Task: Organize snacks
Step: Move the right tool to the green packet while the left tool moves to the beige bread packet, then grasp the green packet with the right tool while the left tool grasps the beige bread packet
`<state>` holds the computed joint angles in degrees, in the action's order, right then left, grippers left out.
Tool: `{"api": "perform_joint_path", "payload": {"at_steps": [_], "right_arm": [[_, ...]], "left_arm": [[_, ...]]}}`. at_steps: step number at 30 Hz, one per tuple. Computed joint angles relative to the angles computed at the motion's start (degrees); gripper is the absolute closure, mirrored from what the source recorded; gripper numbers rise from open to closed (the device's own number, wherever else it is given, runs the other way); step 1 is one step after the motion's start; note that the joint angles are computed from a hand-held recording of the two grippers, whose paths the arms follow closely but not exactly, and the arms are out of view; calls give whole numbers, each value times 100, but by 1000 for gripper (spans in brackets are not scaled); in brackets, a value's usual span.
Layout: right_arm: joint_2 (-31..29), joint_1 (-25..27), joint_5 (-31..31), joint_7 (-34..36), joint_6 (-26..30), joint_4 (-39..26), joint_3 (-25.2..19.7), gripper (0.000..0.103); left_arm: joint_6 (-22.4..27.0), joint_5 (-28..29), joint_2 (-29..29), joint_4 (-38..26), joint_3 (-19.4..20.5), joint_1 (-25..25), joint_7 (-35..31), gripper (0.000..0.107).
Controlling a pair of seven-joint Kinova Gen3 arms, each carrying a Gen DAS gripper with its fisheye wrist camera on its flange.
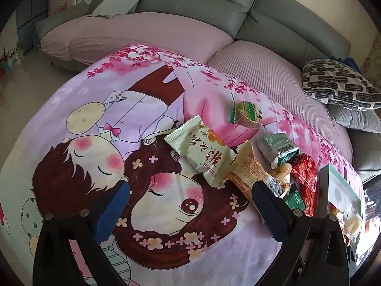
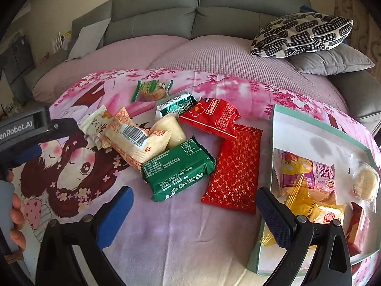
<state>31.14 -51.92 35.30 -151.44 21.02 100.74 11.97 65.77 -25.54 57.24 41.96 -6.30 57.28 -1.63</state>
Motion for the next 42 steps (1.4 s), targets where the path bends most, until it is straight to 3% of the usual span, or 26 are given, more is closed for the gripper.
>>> {"api": "perform_joint_path", "payload": {"at_steps": [9,12,19,22,30,35,42], "right_arm": [[258,393,-292,569,109,-271,-335,0],[348,341,-310,712,176,-357,-266,0],[432,546,-465,1307,284,-623,-443,0],[476,583,-490,1585,337,-735,-492,0],[622,1089,-1046,2641,574,-1084,-959,0],[680,1340,-1394,3311,769,-1286,-1177,2],[846,1471,-1687,4211,1271,-1746,-1345,4]], "left_arm": [[564,401,725,-1478,201,-257,-1077,6],[797,556,989,-2019,196,-302,-1312,6],[916,778,1265,-2612,83,-359,-1346,6],[769,808,1234,-2501,19,-361,-1132,6],[-200,834,879,-1518,27,-425,-636,6],[157,1060,1075,-1990,284,-627,-917,6],[101,1404,1023,-1866,386,-789,-936,6]]}}
